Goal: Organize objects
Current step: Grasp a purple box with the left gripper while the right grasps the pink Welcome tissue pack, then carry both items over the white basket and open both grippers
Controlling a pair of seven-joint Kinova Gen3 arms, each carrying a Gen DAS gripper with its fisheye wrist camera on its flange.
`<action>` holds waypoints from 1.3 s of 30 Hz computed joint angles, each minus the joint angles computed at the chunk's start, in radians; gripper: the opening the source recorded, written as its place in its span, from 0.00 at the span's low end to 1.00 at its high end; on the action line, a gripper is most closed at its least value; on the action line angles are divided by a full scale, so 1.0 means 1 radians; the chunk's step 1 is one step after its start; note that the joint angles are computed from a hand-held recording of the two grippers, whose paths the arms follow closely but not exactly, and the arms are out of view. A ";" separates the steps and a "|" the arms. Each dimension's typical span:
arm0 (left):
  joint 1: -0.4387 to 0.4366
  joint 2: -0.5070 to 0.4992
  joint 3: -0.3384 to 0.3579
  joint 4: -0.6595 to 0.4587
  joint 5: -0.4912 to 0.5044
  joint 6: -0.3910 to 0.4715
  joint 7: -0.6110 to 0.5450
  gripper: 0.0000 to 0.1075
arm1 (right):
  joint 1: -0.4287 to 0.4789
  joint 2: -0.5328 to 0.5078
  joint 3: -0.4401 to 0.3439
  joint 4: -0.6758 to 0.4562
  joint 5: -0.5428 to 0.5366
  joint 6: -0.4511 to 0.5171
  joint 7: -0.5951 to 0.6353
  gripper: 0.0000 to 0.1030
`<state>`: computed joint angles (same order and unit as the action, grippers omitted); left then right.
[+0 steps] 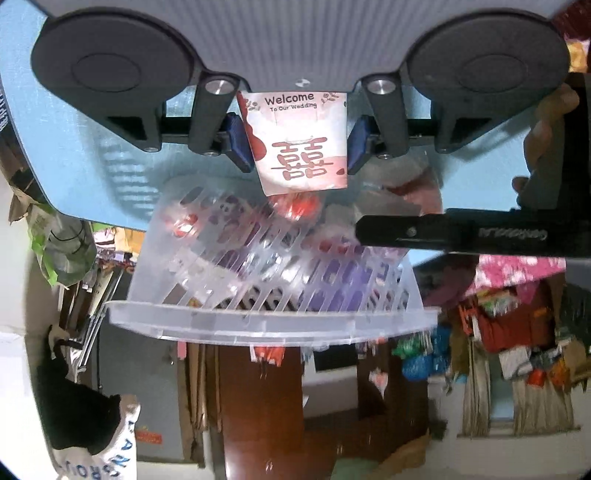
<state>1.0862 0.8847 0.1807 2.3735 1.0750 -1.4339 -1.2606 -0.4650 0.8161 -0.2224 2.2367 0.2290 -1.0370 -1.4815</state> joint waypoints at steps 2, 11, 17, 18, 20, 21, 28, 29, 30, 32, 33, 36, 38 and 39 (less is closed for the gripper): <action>-0.002 0.000 0.004 0.006 -0.012 -0.009 0.018 0.65 | 0.024 0.016 -0.009 0.008 0.023 -0.046 -0.018 0.55; 0.029 0.076 0.042 0.020 0.022 -0.187 0.094 0.65 | 0.214 0.113 -0.186 0.036 0.078 -0.187 0.052 0.55; 0.175 -0.037 0.004 0.007 0.229 -0.223 -0.014 0.65 | 0.434 0.058 -0.410 0.098 0.143 -0.173 0.102 0.55; 0.196 -0.084 -0.042 -0.005 0.243 -0.189 -0.054 0.65 | 0.435 0.011 -0.434 0.080 0.102 -0.132 0.123 0.55; 0.200 -0.175 -0.130 -0.018 0.223 -0.108 -0.136 0.65 | 0.381 -0.081 -0.426 0.017 0.021 -0.051 0.139 0.55; 0.176 -0.218 -0.160 -0.024 0.189 -0.067 -0.176 0.65 | 0.335 -0.124 -0.394 -0.026 -0.020 -0.010 0.128 0.55; -0.001 -0.335 -0.203 -0.139 0.152 0.210 -0.461 0.65 | 0.029 -0.190 -0.107 -0.277 -0.153 0.275 0.083 0.55; -0.019 -0.337 -0.196 -0.156 0.176 0.230 -0.501 0.65 | 0.020 -0.182 -0.095 -0.297 -0.150 0.301 0.074 0.57; -0.039 -0.327 -0.188 -0.172 0.188 0.239 -0.532 0.66 | 0.019 -0.171 -0.099 -0.307 -0.157 0.311 0.081 0.60; -0.043 -0.302 -0.172 -0.186 0.239 0.209 -0.555 0.69 | -0.008 -0.153 -0.084 -0.305 -0.202 0.282 0.121 0.74; -0.034 -0.295 -0.170 -0.187 0.256 0.197 -0.563 0.72 | -0.005 -0.153 -0.085 -0.279 -0.207 0.243 0.139 0.83; 0.029 -0.293 -0.169 -0.136 0.254 0.145 -0.543 0.78 | 0.100 -0.156 -0.181 -0.157 -0.129 0.121 0.123 1.00; 0.071 -0.279 -0.126 -0.104 0.281 0.076 -0.498 0.80 | 0.178 -0.142 -0.238 -0.081 -0.047 0.056 0.092 1.00; 0.104 -0.260 -0.112 -0.079 0.289 0.036 -0.468 0.86 | 0.193 -0.139 -0.239 -0.048 -0.014 0.040 0.084 1.00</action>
